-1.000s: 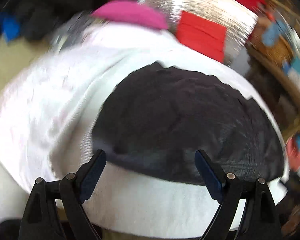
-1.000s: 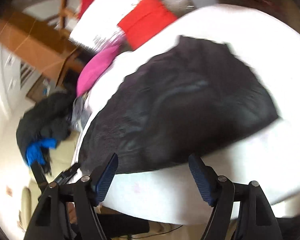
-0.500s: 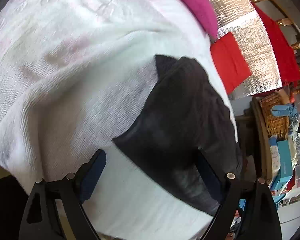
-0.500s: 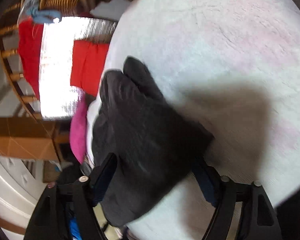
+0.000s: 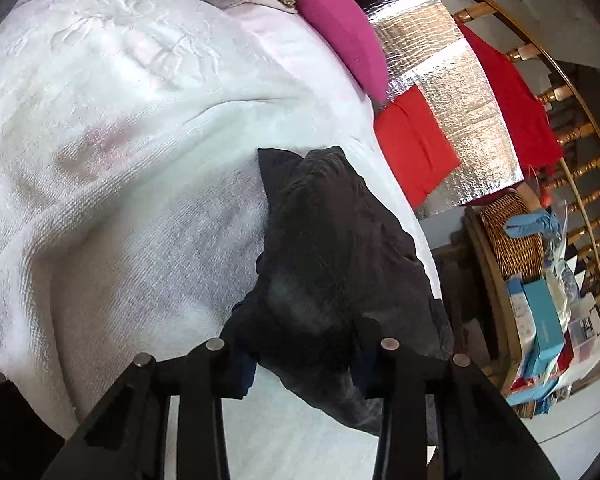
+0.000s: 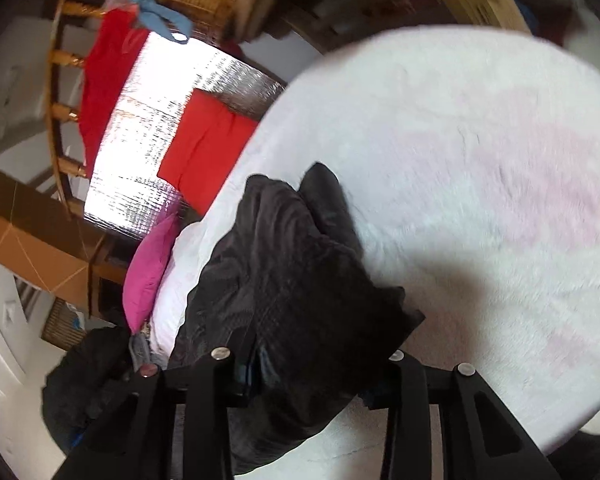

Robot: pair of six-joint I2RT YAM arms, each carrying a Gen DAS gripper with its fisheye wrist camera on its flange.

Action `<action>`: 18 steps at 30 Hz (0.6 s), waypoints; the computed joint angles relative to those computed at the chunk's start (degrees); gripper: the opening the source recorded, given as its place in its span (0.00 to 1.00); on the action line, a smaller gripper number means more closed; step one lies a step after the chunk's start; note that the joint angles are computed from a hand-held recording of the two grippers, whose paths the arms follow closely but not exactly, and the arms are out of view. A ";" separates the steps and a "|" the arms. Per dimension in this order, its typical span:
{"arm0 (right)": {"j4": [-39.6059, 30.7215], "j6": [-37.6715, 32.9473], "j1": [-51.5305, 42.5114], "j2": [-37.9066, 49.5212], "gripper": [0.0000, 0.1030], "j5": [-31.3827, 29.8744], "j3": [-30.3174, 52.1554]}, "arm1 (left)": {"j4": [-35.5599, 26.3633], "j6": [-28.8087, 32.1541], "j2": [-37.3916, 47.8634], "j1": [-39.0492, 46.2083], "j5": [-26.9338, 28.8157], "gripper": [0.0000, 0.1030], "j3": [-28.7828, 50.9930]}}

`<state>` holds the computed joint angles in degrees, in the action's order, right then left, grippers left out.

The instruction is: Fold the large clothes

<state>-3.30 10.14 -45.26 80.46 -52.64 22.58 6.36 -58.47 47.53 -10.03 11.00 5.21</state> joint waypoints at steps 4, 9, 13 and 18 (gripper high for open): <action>0.60 -2.99 0.36 3.41 0.37 5.56 0.65 | 0.37 1.21 9.39 -2.67 -3.16 0.41 2.79; -2.88 -4.50 0.16 3.95 0.47 4.51 2.24 | -6.74 4.04 7.23 1.99 0.38 0.58 4.91; -11.36 -9.38 -6.95 8.58 0.57 -1.25 5.62 | -12.98 5.29 2.76 5.76 3.30 0.69 5.39; -8.00 -5.43 -10.22 11.60 0.76 -3.14 6.46 | -18.82 6.61 -0.67 1.93 -2.97 0.71 7.31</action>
